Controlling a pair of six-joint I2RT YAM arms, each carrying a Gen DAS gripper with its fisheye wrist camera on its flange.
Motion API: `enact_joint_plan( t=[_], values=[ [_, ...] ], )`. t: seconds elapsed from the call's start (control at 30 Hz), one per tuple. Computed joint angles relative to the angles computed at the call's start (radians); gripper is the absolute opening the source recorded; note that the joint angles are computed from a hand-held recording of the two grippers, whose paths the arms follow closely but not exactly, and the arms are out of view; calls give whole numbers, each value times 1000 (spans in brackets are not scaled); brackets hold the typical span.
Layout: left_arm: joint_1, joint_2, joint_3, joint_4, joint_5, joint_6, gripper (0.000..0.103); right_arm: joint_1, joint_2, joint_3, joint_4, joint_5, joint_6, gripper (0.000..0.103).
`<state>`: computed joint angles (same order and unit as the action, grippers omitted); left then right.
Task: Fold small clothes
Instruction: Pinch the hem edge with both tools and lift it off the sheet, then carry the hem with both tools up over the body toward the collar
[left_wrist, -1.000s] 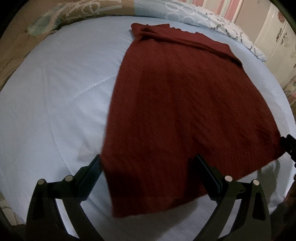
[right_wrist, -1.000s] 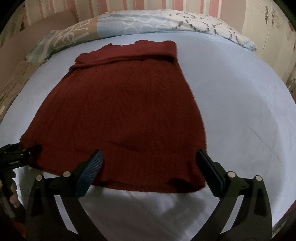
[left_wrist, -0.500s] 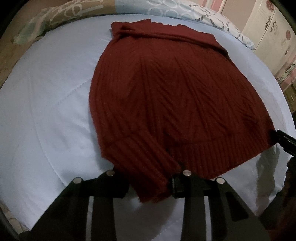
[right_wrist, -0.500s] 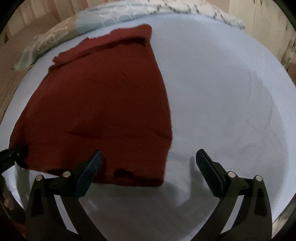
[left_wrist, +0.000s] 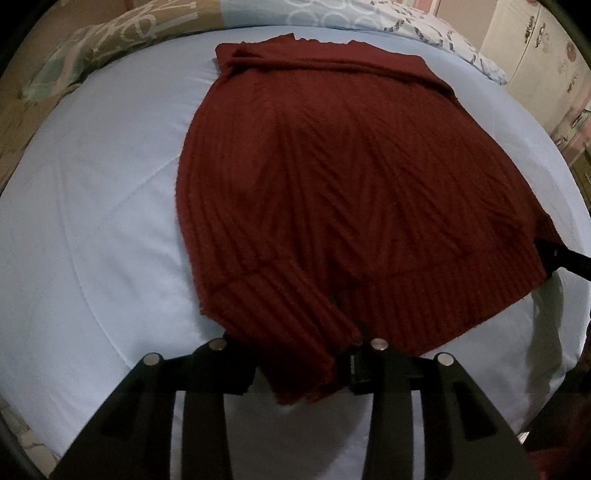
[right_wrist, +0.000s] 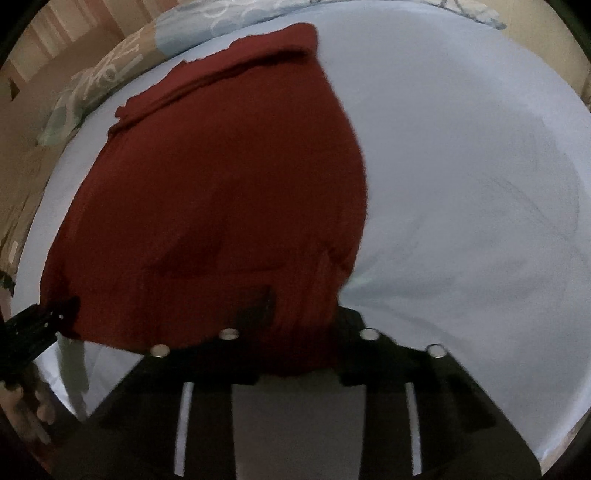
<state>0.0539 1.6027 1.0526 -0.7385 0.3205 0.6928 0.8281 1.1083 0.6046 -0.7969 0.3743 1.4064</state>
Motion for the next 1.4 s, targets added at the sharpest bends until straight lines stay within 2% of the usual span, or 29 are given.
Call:
enact_joint_plan(
  t=[0.07, 0.23, 0.4, 0.5, 0.63, 0.77, 0.9, 1.03, 1.4],
  values=[
    [-6, -12, -18, 20, -7, 1, 42, 4, 10, 6, 5, 3, -11, 16],
    [16, -8, -14, 11, 21, 49, 37, 49, 18, 21, -11, 51, 18, 14],
    [49, -28, -12, 6, 50, 38, 18, 120, 10, 48, -74, 121, 77, 14],
    [83, -43, -13, 5, 83, 36, 14, 150, 9, 74, -108, 160, 97, 14],
    [138, -58, 8, -2, 134, 40, 13, 196, -7, 109, -166, 215, 136, 14],
    [158, -59, 49, -31, 170, 35, 12, 198, -7, 143, -191, 235, 122, 14],
    [172, -46, 67, -33, 185, 32, 12, 164, 4, 148, -166, 233, 88, 14],
    [152, -32, 67, -4, 163, 10, 12, 138, 22, 132, -128, 210, 58, 14],
    [120, -54, 49, 37, 108, 1, 12, 113, 41, 139, -120, 208, 16, 14]
  ],
)
